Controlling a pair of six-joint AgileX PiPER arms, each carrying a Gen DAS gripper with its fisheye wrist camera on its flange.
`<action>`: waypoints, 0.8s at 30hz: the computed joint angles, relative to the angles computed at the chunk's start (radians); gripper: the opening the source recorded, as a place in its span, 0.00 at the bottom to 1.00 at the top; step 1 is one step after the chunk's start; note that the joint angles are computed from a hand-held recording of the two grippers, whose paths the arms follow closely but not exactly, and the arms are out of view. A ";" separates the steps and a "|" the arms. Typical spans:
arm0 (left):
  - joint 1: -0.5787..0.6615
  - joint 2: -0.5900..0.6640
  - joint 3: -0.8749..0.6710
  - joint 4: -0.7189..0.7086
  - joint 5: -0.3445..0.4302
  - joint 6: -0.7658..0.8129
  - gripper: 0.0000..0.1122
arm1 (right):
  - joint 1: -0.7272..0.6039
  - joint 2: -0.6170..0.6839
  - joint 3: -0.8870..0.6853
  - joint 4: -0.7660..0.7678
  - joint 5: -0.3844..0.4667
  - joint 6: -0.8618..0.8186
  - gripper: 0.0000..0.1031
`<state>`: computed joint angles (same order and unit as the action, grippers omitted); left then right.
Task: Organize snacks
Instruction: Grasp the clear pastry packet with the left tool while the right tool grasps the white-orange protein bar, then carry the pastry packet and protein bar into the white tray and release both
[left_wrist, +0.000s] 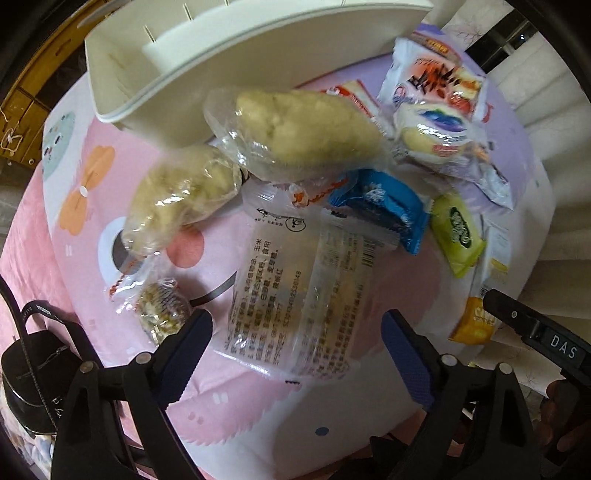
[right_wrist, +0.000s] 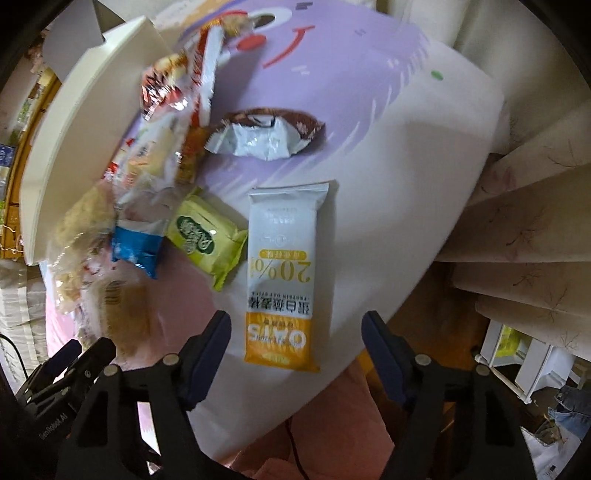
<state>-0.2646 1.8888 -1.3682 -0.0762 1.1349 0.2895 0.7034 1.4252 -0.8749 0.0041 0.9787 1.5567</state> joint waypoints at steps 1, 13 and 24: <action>-0.002 0.013 -0.005 -0.001 0.001 -0.004 0.80 | -0.013 0.010 0.002 0.010 -0.009 -0.016 0.70; -0.040 0.133 -0.067 0.029 -0.008 -0.067 0.75 | -0.096 0.089 0.015 0.066 -0.041 -0.151 0.60; -0.037 0.214 -0.145 0.036 0.009 -0.074 0.69 | -0.141 0.130 -0.060 0.060 0.053 -0.195 0.39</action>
